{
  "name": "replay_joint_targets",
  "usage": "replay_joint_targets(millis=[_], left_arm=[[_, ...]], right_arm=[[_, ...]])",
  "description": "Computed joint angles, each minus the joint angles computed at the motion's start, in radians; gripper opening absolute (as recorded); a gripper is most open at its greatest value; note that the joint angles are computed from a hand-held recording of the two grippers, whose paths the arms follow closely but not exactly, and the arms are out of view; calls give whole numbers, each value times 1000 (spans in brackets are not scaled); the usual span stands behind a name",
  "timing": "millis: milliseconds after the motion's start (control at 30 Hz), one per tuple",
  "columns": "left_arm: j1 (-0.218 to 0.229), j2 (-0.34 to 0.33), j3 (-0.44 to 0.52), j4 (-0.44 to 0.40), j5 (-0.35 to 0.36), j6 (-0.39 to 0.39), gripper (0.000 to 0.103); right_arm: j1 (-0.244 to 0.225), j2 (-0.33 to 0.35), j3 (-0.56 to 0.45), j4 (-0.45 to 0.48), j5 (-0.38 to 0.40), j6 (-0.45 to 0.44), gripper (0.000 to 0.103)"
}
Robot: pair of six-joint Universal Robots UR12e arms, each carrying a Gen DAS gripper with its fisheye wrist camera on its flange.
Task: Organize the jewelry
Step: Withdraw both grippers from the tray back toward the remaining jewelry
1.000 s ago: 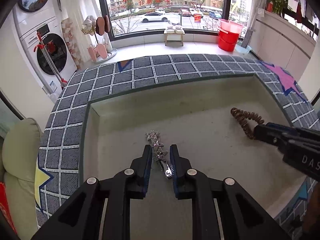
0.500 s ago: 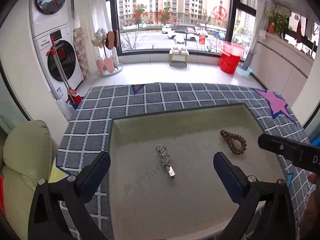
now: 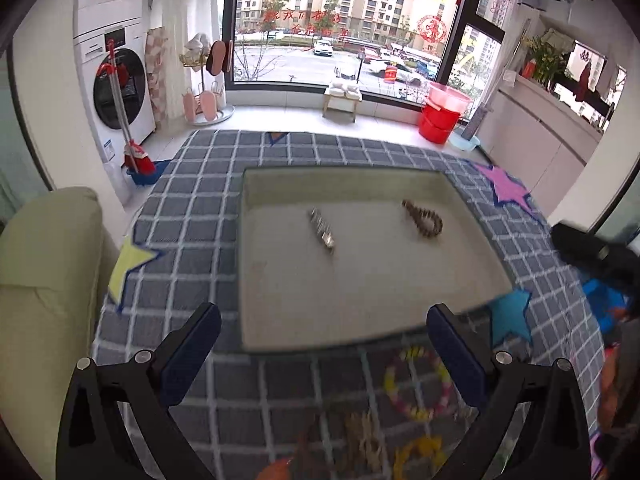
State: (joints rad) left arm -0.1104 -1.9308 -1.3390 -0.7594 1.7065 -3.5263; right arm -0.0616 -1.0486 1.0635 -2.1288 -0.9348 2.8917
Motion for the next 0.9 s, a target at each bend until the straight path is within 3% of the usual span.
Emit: replay_joint_targets(millis=[200, 433, 600, 900], left_arm=[[-12, 57, -88, 18, 40, -50, 103], [-6, 88, -140, -22, 11, -56, 103], [-17, 94, -161, -48, 37, -46, 103], [-17, 92, -180, -70, 46, -57, 103]], right_arm=[[-30, -57, 95, -82, 34, 40, 103], [-46, -100, 126, -1, -16, -25, 103], [-50, -123, 159, 49, -54, -89, 103], [-42, -144, 223, 68, -152, -128, 103]])
